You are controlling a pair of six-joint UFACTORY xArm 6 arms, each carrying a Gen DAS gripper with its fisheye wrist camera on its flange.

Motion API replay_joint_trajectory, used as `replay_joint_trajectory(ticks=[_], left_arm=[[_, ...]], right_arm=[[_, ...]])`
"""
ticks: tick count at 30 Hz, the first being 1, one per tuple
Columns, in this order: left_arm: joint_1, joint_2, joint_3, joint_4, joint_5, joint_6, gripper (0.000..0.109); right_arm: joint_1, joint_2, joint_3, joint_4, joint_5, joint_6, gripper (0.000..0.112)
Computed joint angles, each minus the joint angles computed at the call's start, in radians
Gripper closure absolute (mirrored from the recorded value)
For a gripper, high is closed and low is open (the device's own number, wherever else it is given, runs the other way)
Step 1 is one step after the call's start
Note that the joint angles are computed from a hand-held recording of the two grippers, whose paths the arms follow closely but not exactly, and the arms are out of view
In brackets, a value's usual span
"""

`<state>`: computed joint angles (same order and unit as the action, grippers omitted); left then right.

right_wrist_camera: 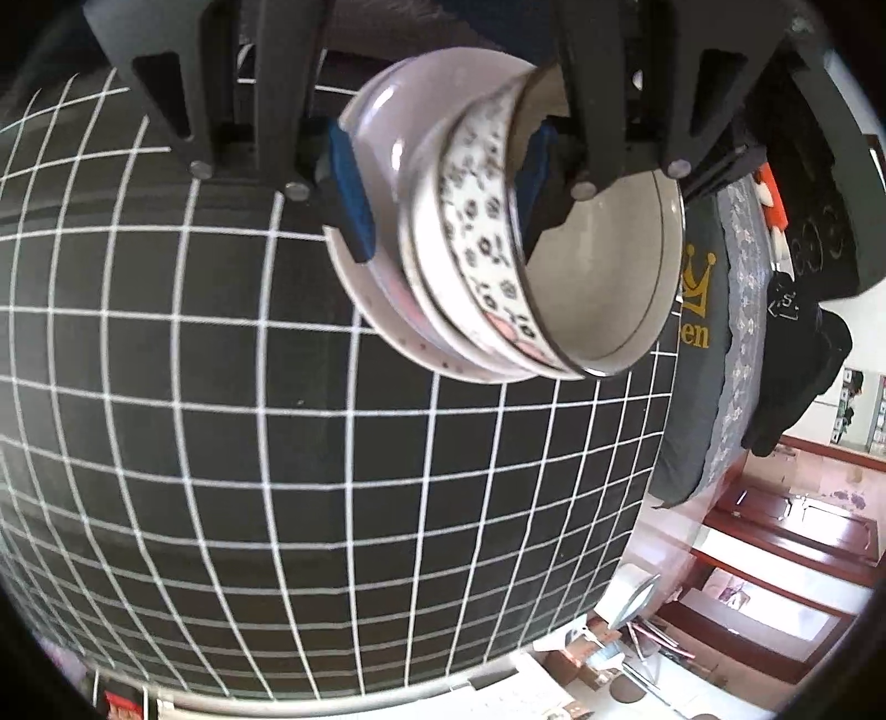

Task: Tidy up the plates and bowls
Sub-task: 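Lower the bowl stack onto the floral plate stack with both grippers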

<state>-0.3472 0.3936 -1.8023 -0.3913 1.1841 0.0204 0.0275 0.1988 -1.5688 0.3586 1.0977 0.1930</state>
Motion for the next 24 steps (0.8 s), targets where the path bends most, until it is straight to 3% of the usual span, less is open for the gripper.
replay_joint_trajectory(ticks=[11, 24], left_arm=[[-0.023, -0.066, 0.097, 0.107, -0.106, -0.003, 0.05], [-0.039, -0.157, 0.132, 0.187, -0.213, -0.038, 0.05]], right_arm=[[0.006, -0.031, 0.065, -0.002, -0.07, -0.037, 0.057], [0.055, -0.154, 0.129, -0.205, -0.196, -0.033, 0.057]])
